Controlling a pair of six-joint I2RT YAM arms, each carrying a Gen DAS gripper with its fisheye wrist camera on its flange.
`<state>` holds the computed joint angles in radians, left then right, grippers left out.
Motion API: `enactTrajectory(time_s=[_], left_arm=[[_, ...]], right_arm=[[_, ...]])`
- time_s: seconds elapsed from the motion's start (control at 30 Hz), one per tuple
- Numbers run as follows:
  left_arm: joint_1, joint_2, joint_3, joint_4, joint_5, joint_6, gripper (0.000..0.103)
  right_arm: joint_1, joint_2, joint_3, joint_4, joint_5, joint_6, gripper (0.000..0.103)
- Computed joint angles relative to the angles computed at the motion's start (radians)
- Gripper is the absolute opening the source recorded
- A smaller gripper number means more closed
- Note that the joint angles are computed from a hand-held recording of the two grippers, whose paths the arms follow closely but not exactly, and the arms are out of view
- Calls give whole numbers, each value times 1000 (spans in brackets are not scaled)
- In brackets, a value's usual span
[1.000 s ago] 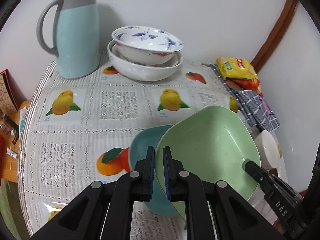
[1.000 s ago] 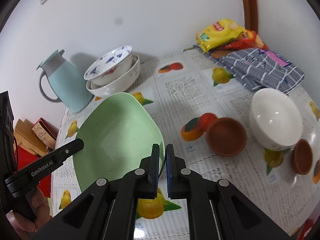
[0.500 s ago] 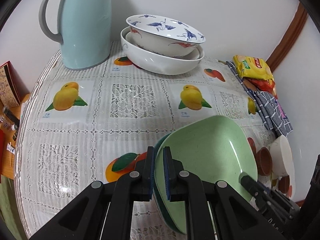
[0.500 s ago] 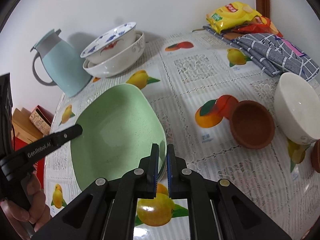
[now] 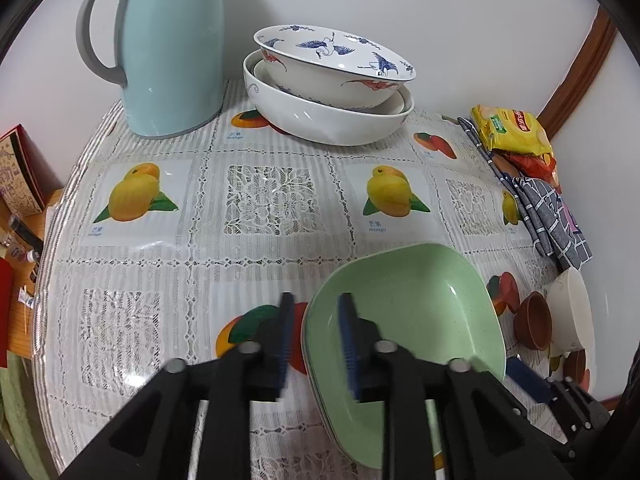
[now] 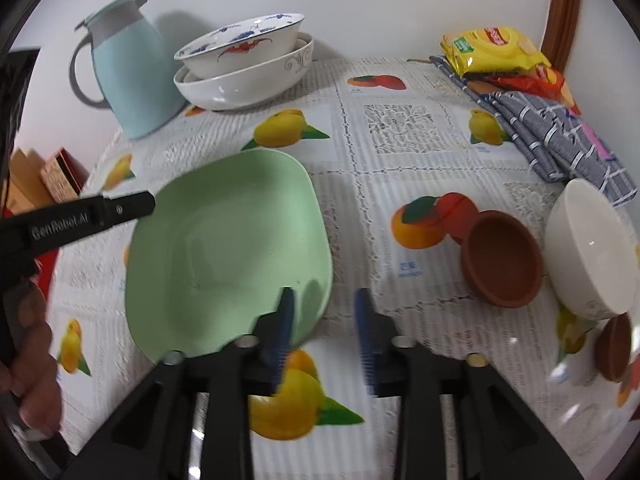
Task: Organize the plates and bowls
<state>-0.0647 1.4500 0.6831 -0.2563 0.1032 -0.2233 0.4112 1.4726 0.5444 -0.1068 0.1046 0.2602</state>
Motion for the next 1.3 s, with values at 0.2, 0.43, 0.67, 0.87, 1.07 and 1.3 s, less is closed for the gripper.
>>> enactTrajectory(time_s=[0.2,0.43,0.67,0.87,1.07,1.3], left_arm=[[-25,-82,-22,-45,-20,-17,29],[-97,-211,-31,-130,-69,-62,37],[-270,-314,-13,-206,-154,-149,41],[-474,-317,32,-242,-254,-256,41],[-658,-267,70,-234,-354,-351,41],[-782,-175,112,-206,-399,-422,41]], right_arm=[[-57,-142,-65,-26,-24,-44,45],[-199,-373,-116,-139,-68,-100,47],[-418,-630,-156,-295,-135,-232,52],[-735,-777,-166,-427,-324,-440,56],[-1090,-791,-150,-488,-517,-679,56],[-1441,-545,-52,-489,-700,-831,56]])
